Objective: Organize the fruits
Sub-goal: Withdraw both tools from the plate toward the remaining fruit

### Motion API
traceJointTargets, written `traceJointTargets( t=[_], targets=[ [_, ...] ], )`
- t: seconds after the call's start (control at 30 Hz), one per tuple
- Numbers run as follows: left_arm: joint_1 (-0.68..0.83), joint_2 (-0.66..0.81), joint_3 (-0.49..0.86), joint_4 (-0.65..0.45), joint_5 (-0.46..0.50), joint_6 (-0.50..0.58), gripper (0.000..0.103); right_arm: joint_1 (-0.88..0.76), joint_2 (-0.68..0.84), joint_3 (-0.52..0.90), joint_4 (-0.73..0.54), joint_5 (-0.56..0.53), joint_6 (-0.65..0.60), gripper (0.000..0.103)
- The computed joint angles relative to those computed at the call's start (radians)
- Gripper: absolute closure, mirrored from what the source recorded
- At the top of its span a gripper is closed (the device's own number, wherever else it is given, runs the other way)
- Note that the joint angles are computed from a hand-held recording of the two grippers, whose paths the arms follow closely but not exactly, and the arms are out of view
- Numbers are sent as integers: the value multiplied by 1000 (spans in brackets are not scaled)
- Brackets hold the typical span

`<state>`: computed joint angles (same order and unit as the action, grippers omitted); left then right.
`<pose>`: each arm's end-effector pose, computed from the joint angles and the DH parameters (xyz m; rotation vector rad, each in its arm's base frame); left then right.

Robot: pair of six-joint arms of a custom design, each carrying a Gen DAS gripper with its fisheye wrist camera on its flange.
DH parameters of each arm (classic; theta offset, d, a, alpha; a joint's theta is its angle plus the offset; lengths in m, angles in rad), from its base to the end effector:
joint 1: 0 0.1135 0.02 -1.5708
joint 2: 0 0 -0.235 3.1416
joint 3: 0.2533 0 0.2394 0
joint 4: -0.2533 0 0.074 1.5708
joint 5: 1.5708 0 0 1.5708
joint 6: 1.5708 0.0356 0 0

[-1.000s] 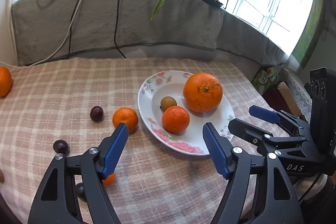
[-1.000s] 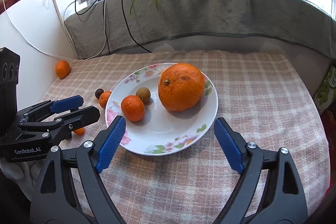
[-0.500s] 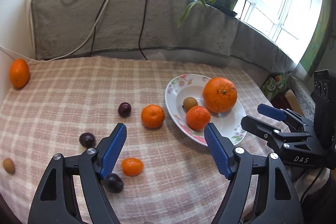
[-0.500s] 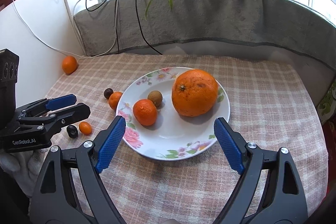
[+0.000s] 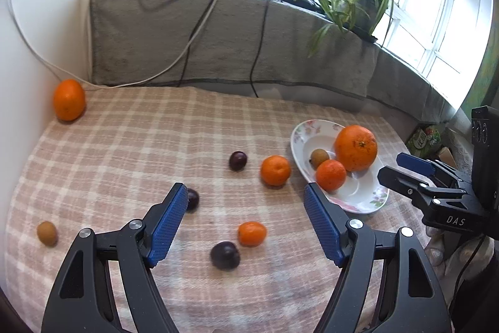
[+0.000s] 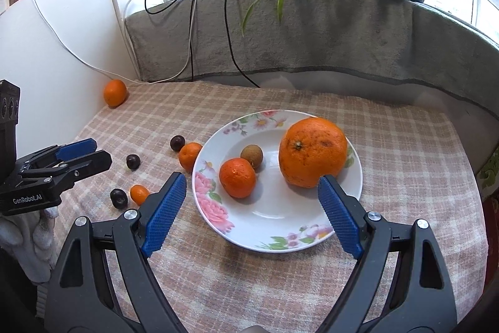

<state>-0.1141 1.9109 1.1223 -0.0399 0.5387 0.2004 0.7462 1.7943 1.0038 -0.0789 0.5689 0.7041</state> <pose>0.3705 -0.0608 0.1359 0.6084 2.2482 -0.5998 0.2663 0.2200 0.1407 0.1939 2.2623 0.0538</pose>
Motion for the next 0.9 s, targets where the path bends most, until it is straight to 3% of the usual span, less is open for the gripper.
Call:
traceJointTargets(
  t=[0.37,0.7,0.9],
  targets=[
    [105,-17,-41,27,9,18,26,-24,35,71,48,-77,-106,14],
    [156,-23,-79,-2,38,74,27,-70,158,247,29,-208,-214,14],
    [148,-10,-86,-31,63,110,40,-72,263,391,-25,-257,-284,15]
  ],
)
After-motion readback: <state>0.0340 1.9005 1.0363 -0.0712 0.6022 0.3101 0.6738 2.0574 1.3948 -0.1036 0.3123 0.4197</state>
